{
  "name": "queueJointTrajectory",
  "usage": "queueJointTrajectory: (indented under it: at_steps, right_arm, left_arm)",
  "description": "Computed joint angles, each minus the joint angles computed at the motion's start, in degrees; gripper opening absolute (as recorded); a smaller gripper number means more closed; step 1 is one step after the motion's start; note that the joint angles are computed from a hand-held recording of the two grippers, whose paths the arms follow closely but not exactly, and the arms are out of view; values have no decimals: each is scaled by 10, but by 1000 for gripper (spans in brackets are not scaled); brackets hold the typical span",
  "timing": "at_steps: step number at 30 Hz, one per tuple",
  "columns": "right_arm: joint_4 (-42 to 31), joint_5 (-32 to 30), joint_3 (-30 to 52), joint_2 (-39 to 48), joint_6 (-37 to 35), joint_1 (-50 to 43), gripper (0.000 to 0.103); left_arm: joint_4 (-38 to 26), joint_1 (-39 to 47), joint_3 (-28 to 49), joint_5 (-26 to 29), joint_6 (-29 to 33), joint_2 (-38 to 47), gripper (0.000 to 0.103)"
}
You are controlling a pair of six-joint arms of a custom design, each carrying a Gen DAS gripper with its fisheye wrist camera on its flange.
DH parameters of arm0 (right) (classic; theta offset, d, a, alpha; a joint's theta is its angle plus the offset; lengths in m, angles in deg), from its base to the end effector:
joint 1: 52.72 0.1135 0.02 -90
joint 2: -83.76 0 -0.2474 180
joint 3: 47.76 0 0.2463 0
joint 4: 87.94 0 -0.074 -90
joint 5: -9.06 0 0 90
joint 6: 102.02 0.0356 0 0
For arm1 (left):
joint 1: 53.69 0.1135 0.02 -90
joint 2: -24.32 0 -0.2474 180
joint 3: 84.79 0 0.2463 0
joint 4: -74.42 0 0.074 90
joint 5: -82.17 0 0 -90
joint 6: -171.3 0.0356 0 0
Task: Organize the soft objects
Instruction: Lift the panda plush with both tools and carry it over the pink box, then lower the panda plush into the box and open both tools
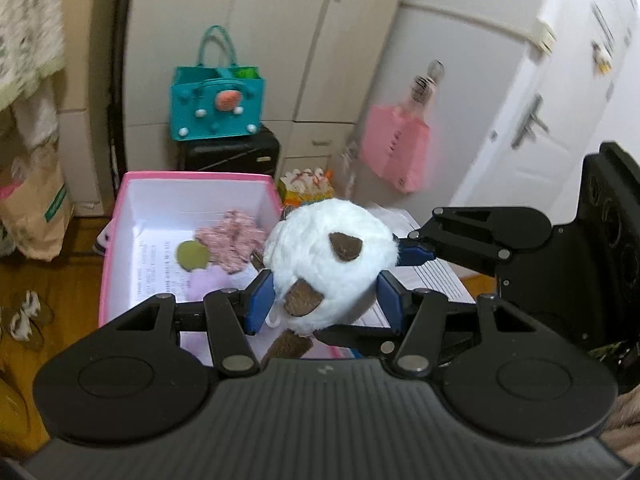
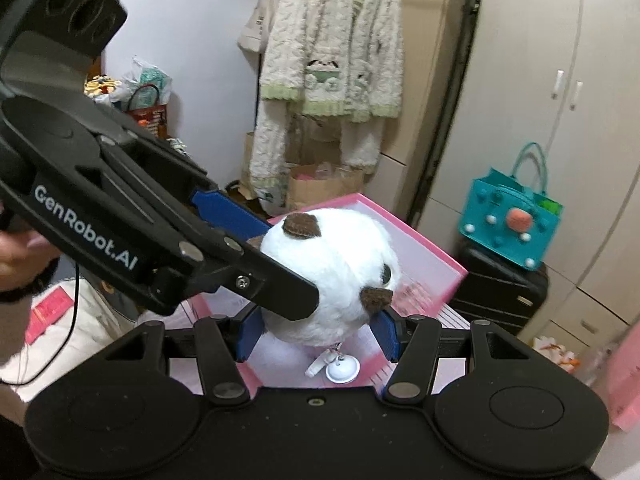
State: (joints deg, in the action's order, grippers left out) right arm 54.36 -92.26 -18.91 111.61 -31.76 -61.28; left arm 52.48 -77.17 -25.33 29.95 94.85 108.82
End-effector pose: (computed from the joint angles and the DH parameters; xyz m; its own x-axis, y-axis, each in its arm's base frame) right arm 0.1344 -0.0132 0.1683 -0.5530 -0.2517 -0.7943 -0.2087 0.9647 -0.1604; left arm 0.2565 -0.1352 0.1808 -0.4883 0.4140 -0.7682 0.8359 0.4746 -0.2756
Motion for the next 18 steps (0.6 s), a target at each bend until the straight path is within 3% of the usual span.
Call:
queueJointTrajectory:
  at_steps: [7,12,18]
  right_arm:
    - [209,-56,67,337,14,3,62]
    - [271,-97,135,522,20,-1,62]
    - [290,-113,196,643,-11,3,62]
  left_arm:
    - [10,44,93,-2,-26,139,55]
    - [-1,50,163,-33,-42,236,55]
    - [-1,48,213,-71,-56,303,55]
